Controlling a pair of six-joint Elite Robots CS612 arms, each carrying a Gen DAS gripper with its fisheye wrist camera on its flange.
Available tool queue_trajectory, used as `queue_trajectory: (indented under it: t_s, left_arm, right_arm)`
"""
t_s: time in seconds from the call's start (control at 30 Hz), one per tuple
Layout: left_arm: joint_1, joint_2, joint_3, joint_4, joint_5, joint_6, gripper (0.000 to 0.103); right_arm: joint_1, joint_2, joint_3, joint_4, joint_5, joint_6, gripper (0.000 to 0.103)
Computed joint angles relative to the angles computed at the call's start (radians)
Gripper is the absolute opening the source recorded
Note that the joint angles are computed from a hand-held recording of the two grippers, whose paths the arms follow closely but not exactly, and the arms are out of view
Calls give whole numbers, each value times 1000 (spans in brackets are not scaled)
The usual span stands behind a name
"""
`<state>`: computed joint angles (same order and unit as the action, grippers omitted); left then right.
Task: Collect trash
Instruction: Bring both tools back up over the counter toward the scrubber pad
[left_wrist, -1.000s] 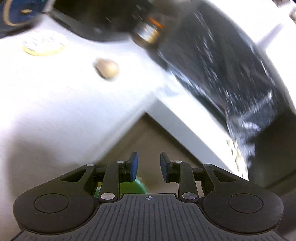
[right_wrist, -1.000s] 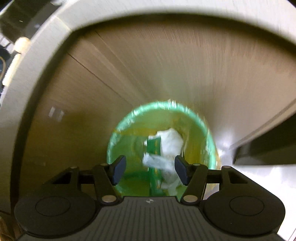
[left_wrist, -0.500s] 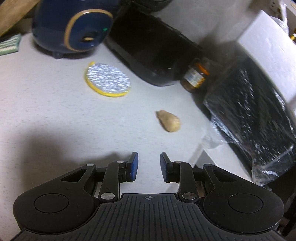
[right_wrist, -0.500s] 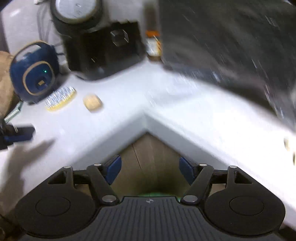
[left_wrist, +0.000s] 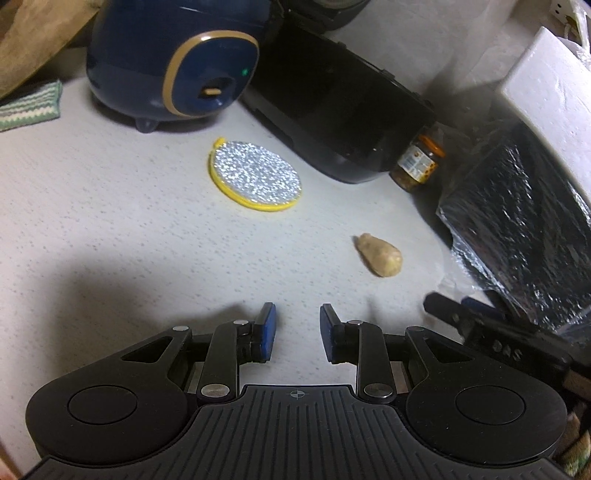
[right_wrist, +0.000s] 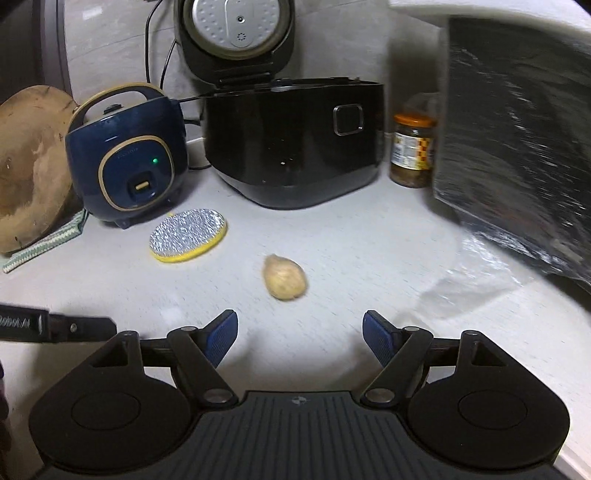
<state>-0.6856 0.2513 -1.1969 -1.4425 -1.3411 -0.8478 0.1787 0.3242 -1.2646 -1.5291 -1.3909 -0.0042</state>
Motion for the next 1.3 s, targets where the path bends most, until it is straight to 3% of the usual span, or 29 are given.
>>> queue_trajectory:
  t_s: [0.3,0.37,0.43,0.5,0.73,0.9,1.0,1.07,1.13,1.2,1.3]
  left_arm:
    - [6,9,-24,9,-6,3,29]
    - [7,12,-29,14,-6,-5,29]
    - [7,13,-32,19,-2,-14,29]
    - [7,13,-32,21,-2,-16,29]
    - [2,13,-35,30,-8,-23,29]
    - [-5,19,-56,49,19,-35,29]
    - [-9,22,-68,64,52,-49,29]
    - [-12,21,-75,79,83,-52,29]
    - [-14,12,-74,113,111,-61,29]
    - [-13,7,-75,138,125,-62,29]
    - [-9,4,-77,171,118,-71,29]
  right_arm:
    - [14,-32,122,-38,-14,40,77]
    - [12,-35,130,-21,10,46,69]
    - [10,-35,127,0,46,45,42]
    - [10,-35,123,25,73,34,35]
    - [12,-15,63,81,146,-34,30]
    - [11,10,4,57,138,-64,30]
    - [18,11,-3,34,110,-89,31]
    - [24,-1,17,13,114,-105,43]
    - [31,-21,56,-11,131,-109,74]
    - [40,-46,109,-47,150,-109,81]
    - [59,-102,238,-111,145,-123,81]
